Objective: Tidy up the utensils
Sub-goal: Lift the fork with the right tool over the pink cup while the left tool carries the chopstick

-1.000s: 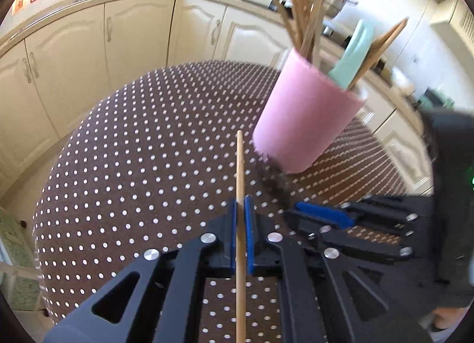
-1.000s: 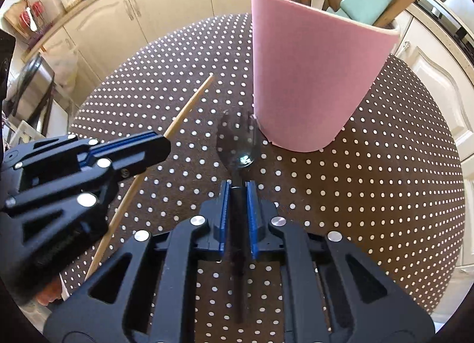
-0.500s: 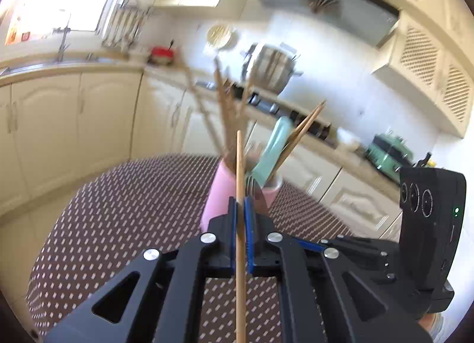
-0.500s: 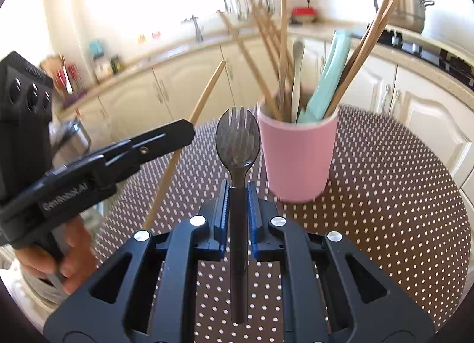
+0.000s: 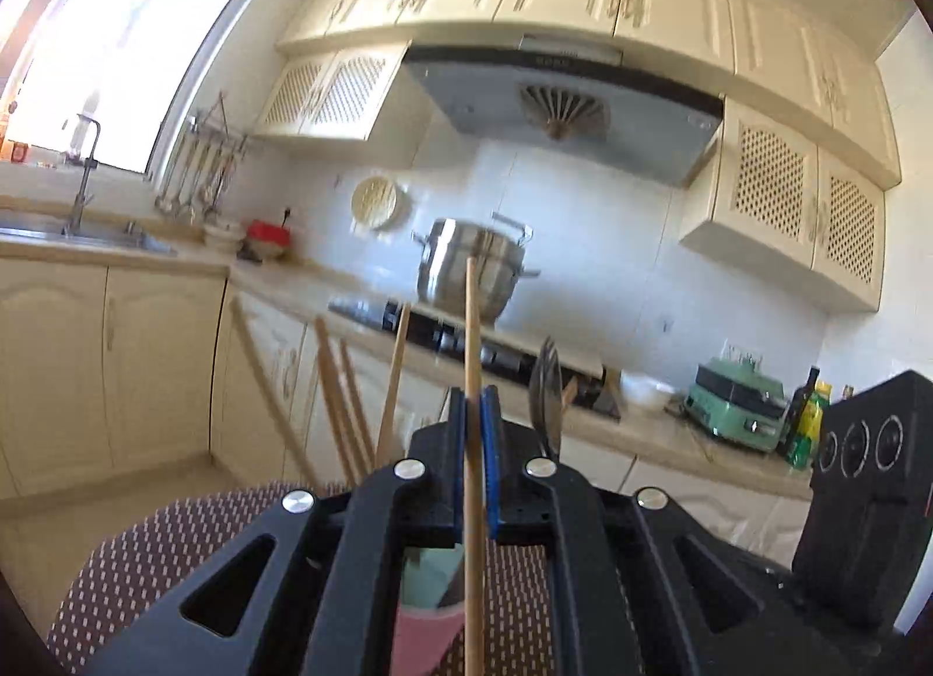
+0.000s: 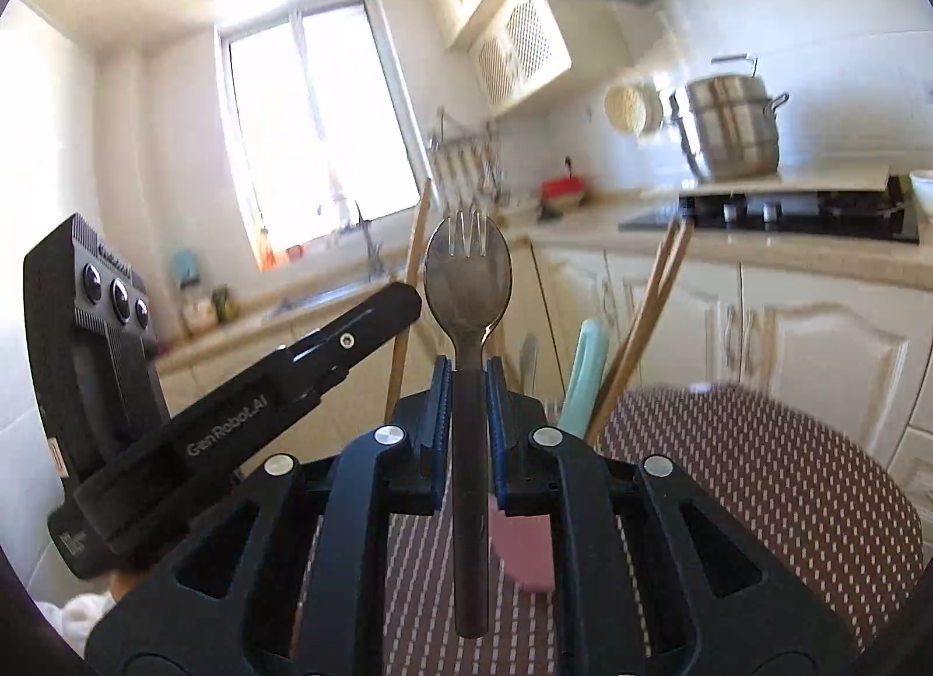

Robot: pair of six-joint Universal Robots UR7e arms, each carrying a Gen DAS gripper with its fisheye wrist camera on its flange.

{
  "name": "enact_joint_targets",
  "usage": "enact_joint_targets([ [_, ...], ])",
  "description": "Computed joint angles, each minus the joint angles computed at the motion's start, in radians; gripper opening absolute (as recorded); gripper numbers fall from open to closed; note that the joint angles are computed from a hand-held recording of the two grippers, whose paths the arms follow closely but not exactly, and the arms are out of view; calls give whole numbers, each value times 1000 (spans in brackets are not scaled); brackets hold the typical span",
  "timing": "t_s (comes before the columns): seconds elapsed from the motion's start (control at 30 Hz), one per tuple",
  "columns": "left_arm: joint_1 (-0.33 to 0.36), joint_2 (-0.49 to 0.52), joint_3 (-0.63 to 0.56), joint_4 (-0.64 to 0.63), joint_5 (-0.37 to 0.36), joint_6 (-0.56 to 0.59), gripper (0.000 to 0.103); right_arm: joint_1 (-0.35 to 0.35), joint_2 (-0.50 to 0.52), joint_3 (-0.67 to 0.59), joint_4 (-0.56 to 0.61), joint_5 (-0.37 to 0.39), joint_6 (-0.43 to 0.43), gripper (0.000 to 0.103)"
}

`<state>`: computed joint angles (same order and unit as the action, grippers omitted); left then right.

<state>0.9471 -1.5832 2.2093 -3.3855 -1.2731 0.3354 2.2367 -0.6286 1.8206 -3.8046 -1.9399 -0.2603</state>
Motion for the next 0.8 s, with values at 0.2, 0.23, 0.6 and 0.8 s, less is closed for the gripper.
enact_joint_targets([
  [0.2,13,120,-61,-207,-45,62,5,-30,42,-81,-58,42,-35,12],
  [0.23,17,138,-71,-235,-45,63,5,-39,50,-89,-72,57,-34,12],
  [0.6,62,267,-144,-419,-91,106,5,-87,103,-148,-127,123,-52,12],
  [0.8,87,295,-151,-418,-80,106,5,-98,123,-154,-152,126,-74,12],
])
